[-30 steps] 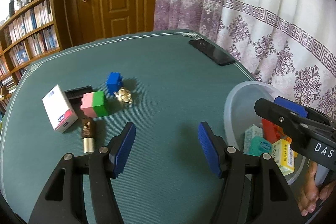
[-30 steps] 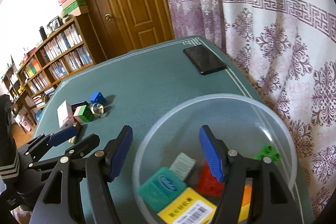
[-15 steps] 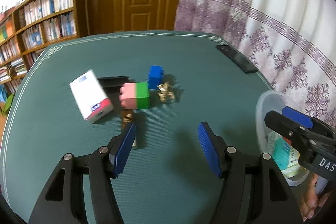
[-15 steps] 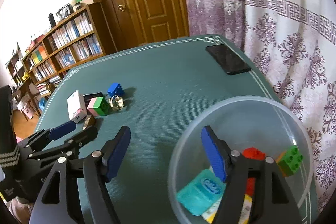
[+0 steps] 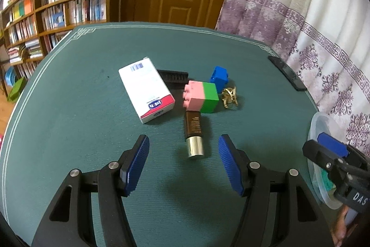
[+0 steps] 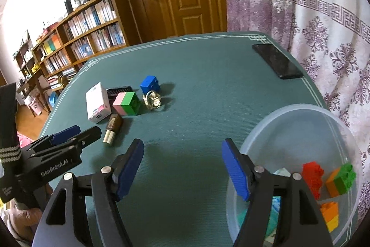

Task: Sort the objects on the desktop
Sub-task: 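Grasp the brown lipstick tube with the left tool while the right tool reaches the gold ring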

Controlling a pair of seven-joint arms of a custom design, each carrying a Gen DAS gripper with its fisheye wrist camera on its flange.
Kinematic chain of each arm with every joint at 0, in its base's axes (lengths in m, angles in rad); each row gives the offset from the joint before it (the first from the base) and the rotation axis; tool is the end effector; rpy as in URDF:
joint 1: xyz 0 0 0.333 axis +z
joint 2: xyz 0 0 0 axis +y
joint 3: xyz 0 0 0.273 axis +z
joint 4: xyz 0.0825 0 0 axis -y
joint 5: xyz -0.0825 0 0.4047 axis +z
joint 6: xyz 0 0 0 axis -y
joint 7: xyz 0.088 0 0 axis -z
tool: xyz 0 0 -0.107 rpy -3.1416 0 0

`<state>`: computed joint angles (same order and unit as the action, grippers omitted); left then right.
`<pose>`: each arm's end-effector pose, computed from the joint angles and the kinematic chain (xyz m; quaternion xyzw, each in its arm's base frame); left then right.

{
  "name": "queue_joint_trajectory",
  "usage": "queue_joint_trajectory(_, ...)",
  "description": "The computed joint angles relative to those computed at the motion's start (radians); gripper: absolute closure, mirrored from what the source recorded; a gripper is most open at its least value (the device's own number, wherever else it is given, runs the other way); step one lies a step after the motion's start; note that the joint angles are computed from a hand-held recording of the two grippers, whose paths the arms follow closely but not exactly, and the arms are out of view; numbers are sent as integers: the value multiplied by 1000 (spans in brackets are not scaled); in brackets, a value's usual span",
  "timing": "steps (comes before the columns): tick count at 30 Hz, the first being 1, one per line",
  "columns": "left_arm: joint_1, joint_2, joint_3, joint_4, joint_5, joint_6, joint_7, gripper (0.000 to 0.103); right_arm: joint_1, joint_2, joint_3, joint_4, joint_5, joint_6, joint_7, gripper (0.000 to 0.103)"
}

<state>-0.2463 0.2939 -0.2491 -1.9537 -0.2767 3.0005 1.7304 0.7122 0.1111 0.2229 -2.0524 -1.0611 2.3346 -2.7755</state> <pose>0.5947 -0.2885 0.3654 -0.5280 0.7607 -0.3545 0.1295 0.3710 0.4764 0.3553 -0.5453 0.7410 -0.2580 0.2950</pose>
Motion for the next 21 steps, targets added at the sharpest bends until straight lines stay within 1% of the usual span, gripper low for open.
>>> queue_joint_trajectory(2,4,13,-3,15,-4,-8,7,37,1,15,-1,15,3,2,-11,29)
queue_joint_trajectory(5,-18,30,21,34,29,-21,-14,37,4,34,-5,35,7,7,-28,29)
queue_joint_trajectory(9,-23,56,31,71,56,-57,-19,37,8,58,-17,60,15,17,-50,29)
queue_joint_trajectory(11,-45,73,56,95,94,-74,-50,37,9,72,-24,74,18,25,-60,29)
queue_joint_trajectory(16,-89,119,106,155,190,-86,-124,37,7,91,-42,93,21,48,-62,29)
queue_joint_trajectory(17,-93,134,110,172,202,-90,-134,37,7,95,-45,96,22,54,-61,29)
queue_joint_trajectory(21,-70,173,80,215,195,-102,-116,37,4,110,-56,105,29,78,-60,29)
